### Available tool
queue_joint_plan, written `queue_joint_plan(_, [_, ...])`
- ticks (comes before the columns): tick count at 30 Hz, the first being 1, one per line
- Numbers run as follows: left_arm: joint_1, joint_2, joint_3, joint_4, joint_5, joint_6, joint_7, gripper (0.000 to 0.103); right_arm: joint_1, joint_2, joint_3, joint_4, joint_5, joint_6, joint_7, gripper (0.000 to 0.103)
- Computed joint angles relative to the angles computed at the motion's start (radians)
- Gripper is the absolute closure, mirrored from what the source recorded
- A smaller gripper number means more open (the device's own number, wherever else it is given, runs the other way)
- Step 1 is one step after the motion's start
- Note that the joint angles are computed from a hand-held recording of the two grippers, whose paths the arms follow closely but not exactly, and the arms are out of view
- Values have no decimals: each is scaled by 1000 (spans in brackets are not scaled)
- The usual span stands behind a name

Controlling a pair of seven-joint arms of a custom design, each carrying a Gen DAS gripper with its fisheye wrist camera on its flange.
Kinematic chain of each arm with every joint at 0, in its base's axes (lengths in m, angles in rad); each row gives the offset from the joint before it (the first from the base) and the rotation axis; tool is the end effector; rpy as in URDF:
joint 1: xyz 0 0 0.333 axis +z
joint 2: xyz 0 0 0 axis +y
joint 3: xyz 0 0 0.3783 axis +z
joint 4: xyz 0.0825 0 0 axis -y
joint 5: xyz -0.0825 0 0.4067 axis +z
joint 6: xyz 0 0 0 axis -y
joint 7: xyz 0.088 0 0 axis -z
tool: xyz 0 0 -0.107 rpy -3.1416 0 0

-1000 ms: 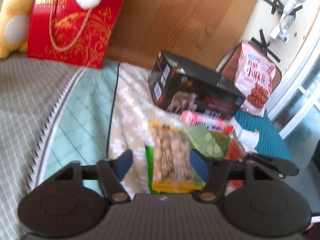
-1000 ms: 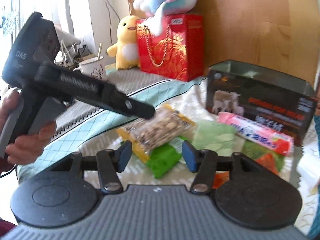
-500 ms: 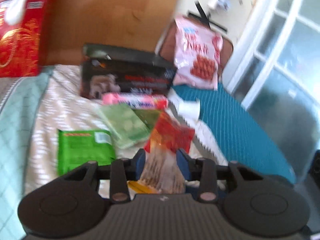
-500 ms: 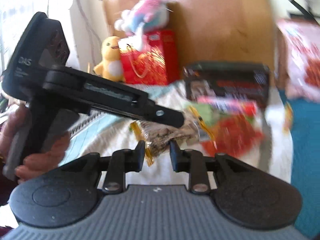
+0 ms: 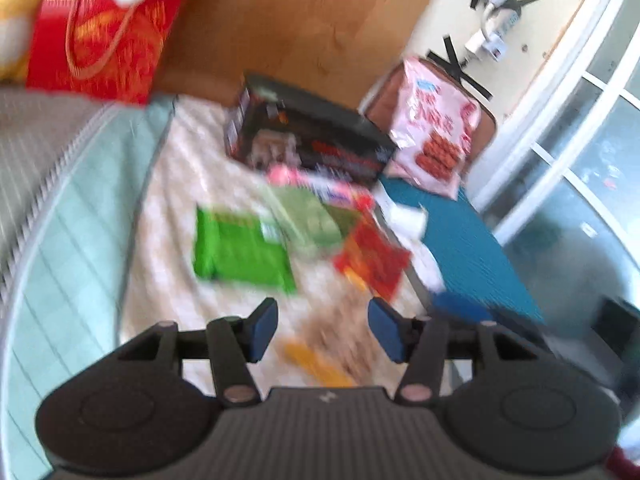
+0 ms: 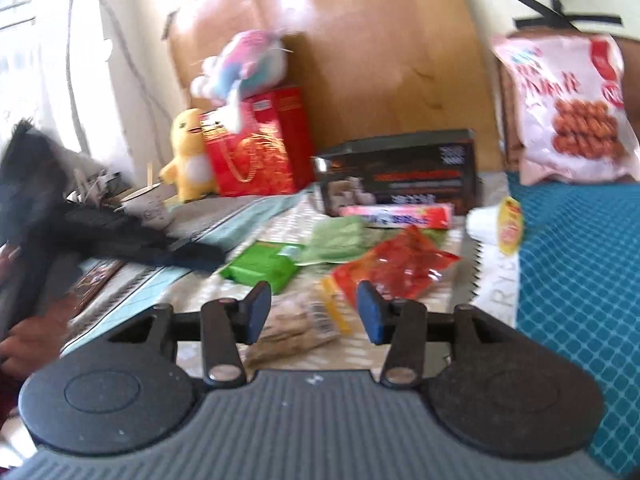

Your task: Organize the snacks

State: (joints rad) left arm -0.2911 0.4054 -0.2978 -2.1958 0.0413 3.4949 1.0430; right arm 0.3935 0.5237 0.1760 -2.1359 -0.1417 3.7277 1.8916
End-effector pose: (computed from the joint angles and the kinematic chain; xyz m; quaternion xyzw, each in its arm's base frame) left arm 0.5415 -0.3470 0.3541 -0.6254 0.6427 -0.4391 0.0553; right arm 0.5516 0.3579 0.3282 -0.6995 0.4955 -0.1384 0.4959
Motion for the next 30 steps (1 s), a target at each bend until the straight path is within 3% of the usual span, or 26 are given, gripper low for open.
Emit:
queue_joint_plan(3, [99,33,-107,-11,85,12,-69,52,-27,21,21,27,-28,-37,28,53])
queue_joint_plan(6, [135,80,-148,15,136,-9,-116,57,-92,46,80,62,-111,-105,83,57])
queue_joint_plan(7, [109,80,-124,19,123,-2,-114,57,-127,53,113,66,-153,-124,106,68])
queue_joint_plan(9, [72,70,-85,31,102,-24,-107,56,-138,41,124,47,-183,-122,114,69])
queue_joint_plan(11, [3,53,-11,33,42,-32,-86,56,-169,35,148,22,-247,-85,122,69])
queue_joint_plan(12, [19,55,-22,31,42,-24,-90,56,-180,32,155,9,-277,-62,129,69])
queue_joint_plan(14, [81,66,-73,23,67,5,-119,53,-145,16,117,-16,-272,-26,109,67])
queue_joint_plan(17, [13,52,-5,18,18,11,-98,46,-28,-8,19,-32,-153,-35,11,53])
queue_joint_plan(20, [-16,50,17,20,-4,7,-72,39,-60,1,49,-16,-182,-65,18,52])
queue_joint_plan(23, [-48,56,39,26,-22,16,-38,33,-24,-2,25,-9,-152,-92,-30,46])
queue_joint_plan(27, [-101,77,77,47,-59,35,21,37,19,-7,2,-2,-98,-135,-98,46])
queue_joint_plan(30, [-233,93,182,59,-168,76,132,47,31,-9,-1,-5,-66,-137,-130,46])
